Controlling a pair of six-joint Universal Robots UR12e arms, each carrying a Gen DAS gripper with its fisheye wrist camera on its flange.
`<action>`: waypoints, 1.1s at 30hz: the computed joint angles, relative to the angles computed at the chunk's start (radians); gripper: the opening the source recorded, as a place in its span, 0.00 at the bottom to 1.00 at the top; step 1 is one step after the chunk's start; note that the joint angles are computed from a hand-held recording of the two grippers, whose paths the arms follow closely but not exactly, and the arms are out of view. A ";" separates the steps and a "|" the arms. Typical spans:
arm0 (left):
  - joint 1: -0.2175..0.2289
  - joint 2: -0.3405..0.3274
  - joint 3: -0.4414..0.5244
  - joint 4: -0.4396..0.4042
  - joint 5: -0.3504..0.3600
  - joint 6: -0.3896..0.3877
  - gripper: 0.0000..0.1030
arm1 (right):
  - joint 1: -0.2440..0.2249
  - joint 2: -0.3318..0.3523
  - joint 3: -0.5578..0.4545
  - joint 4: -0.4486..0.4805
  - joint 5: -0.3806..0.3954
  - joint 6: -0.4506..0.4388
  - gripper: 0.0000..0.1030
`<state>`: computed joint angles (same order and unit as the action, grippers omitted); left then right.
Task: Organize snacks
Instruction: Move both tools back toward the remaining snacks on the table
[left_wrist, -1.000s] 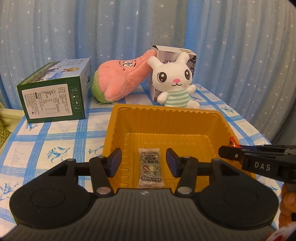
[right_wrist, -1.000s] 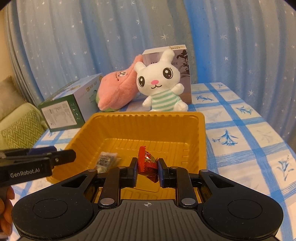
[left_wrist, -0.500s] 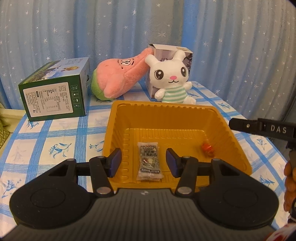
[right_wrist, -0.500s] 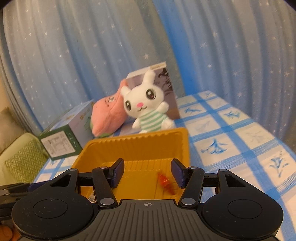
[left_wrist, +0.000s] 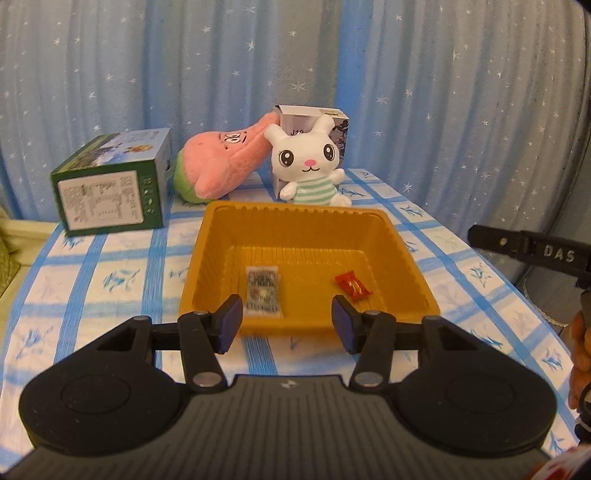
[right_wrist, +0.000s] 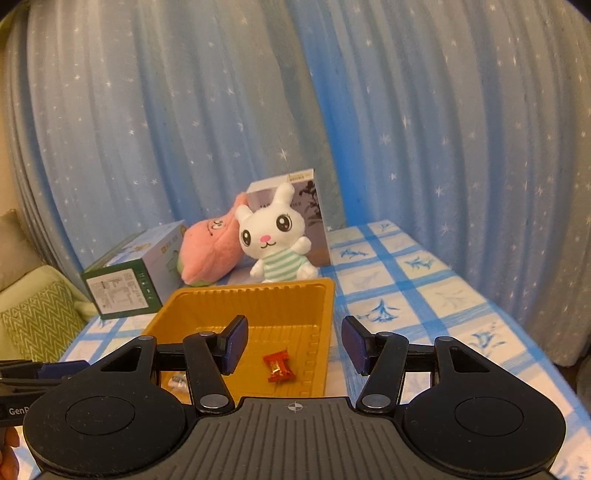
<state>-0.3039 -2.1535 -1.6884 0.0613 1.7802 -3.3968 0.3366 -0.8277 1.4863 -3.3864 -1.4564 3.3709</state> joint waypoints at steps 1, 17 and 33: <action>-0.005 0.009 -0.015 0.005 0.007 -0.008 0.49 | 0.001 -0.011 0.020 -0.017 -0.003 -0.006 0.55; -0.094 0.143 -0.274 0.105 0.153 -0.156 0.58 | 0.030 -0.169 0.366 -0.087 0.026 -0.013 0.55; -0.122 0.189 -0.379 0.037 0.227 -0.286 0.58 | 0.067 -0.190 0.439 -0.037 0.059 -0.067 0.55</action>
